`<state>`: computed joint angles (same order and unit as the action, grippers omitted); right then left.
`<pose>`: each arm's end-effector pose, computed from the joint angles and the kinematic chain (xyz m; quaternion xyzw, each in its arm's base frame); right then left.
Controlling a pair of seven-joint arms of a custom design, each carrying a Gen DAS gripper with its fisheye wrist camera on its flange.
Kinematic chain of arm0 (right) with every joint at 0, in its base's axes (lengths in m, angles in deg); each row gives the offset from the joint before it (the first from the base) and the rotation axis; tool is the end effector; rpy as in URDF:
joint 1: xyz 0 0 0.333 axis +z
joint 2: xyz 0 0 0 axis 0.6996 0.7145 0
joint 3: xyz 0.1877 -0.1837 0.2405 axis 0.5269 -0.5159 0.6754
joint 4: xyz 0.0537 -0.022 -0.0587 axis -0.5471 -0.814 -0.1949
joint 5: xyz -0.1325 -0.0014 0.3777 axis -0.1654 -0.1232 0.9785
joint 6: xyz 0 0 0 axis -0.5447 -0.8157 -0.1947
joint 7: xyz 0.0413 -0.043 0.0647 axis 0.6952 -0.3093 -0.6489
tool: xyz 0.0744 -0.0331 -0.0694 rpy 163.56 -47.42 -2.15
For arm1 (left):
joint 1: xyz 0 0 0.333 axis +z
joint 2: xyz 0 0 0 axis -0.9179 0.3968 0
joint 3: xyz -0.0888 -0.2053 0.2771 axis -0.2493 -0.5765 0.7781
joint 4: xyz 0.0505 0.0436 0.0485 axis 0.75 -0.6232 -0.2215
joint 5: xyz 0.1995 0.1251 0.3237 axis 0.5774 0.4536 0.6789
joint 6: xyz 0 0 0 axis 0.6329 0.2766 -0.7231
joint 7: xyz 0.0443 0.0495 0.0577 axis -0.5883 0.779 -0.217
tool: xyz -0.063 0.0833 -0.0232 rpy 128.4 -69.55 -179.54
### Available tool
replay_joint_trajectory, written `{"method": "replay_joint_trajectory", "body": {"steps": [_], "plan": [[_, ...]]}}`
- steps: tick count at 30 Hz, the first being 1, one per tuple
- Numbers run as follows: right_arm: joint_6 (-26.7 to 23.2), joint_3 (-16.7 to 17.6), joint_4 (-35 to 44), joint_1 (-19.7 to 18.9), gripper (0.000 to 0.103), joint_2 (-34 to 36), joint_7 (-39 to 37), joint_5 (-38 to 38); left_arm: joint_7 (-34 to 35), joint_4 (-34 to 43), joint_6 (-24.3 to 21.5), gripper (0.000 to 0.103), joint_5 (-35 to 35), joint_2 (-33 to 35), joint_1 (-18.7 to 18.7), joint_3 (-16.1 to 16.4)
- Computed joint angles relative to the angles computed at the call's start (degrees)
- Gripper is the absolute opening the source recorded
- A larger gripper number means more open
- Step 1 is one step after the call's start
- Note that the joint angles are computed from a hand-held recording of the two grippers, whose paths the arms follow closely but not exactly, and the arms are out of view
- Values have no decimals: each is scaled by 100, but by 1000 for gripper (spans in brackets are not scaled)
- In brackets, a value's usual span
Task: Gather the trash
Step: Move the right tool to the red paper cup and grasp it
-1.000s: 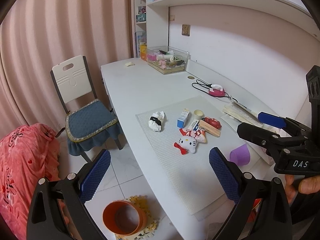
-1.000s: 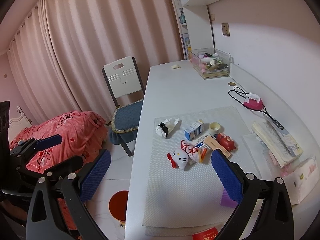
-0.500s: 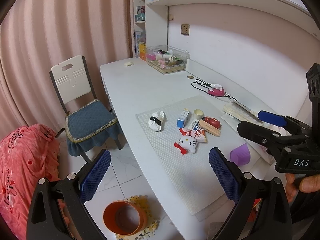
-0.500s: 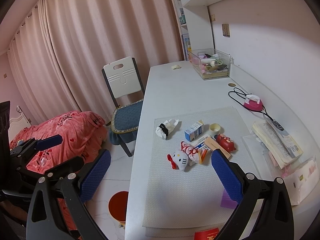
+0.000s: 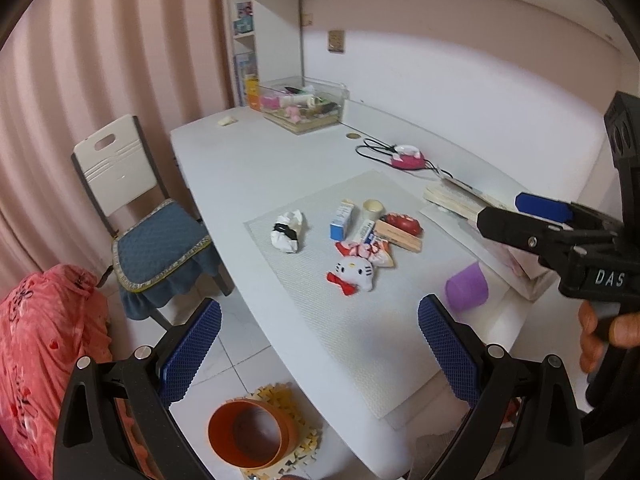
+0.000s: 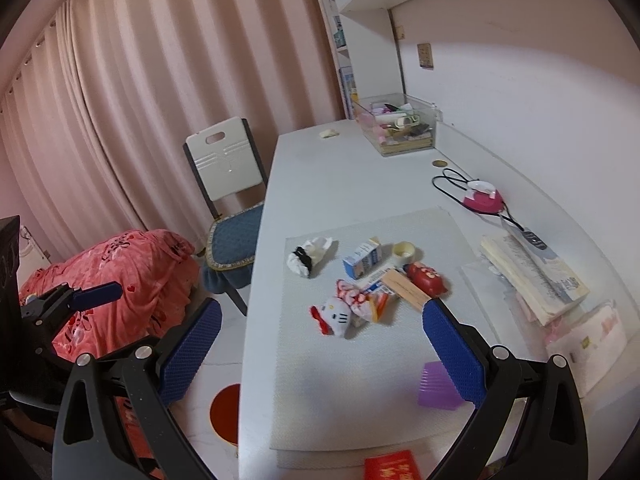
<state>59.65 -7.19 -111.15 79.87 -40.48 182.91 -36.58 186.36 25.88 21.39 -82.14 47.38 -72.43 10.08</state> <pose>0.4637 0.3606 0.8817 -0.4992 0.7549 -0.2563 0.3396 0.5611 -0.1772 0.8872 -0.3175 0.8724 -0.3407 0.1484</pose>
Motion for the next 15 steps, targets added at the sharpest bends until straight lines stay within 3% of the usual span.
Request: {"method": "replay_joint_trajectory", "body": {"steps": [15], "plan": [[-619,269,-811,-249,99,-635,628,180,387,864,-1127,97,83,534,-228,-191]]}}
